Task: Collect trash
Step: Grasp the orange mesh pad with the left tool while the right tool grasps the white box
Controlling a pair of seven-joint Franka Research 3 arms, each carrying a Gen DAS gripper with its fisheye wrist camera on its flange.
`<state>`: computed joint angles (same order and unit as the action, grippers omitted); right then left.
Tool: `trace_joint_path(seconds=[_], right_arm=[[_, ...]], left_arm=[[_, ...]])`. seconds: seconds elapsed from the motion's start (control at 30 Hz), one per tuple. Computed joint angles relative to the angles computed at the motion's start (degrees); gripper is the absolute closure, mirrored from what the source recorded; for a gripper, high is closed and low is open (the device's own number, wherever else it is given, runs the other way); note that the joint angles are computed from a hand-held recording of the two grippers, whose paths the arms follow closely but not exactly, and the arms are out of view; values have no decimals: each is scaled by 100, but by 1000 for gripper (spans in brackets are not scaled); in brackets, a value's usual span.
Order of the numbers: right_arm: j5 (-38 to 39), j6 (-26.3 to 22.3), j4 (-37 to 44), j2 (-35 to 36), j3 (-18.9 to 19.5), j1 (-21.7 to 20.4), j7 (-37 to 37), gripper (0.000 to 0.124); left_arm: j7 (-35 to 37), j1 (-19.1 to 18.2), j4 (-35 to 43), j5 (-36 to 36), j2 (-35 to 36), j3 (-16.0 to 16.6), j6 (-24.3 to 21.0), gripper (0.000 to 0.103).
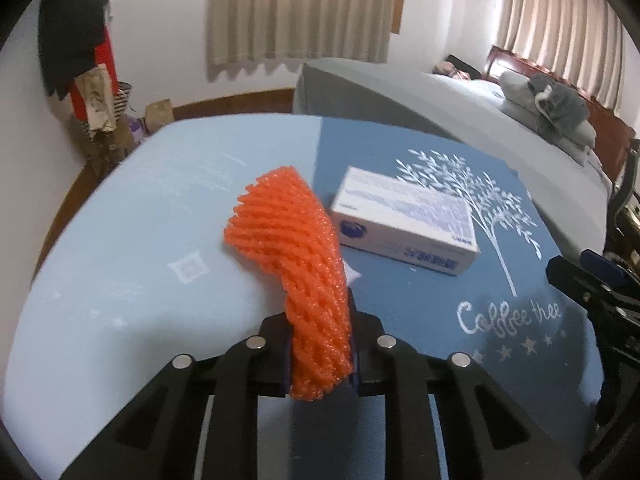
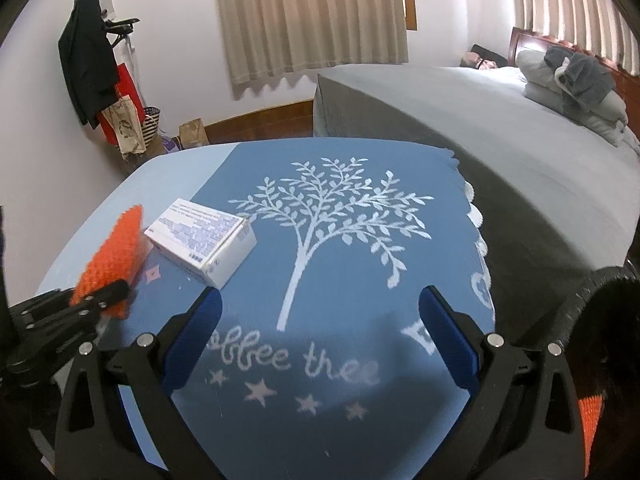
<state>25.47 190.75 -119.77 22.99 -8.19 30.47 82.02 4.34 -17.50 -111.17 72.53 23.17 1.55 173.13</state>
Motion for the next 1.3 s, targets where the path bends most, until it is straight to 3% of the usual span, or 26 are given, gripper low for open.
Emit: trace_joint_path(seconds=[0.1, 0.33, 0.47, 0.77, 1.1, 1.23, 1.3], right_arm=[[17, -158, 272, 190, -235, 204, 50, 28], [-376, -703, 879, 614, -791, 586, 560, 28], [-689, -1040, 1135, 756, -823, 543, 827, 28], [-1285, -1186, 1230, 714, -13, -137, 905, 28], [-1065, -1024, 1166, 570, 1634, -1348, -59, 28], [-873, -1054, 1310, 621, 1819, -1486, -277, 28], [-895, -1181, 1485, 709, 1701, -1371, -353, 28]], left_arm=[[-260, -36, -1, 268, -95, 86, -102, 83], [-292, 145, 154, 499, -97, -77, -338, 83], [-326, 193, 210, 531, -59, -116, -385, 83], [-457, 278, 117, 593, -109, -119, -426, 83], [-712, 467, -75, 788, -265, -159, -581, 83], [-741, 553, -125, 828, -306, -197, -603, 83], [-765, 579, -130, 840, -316, -215, -606, 83]])
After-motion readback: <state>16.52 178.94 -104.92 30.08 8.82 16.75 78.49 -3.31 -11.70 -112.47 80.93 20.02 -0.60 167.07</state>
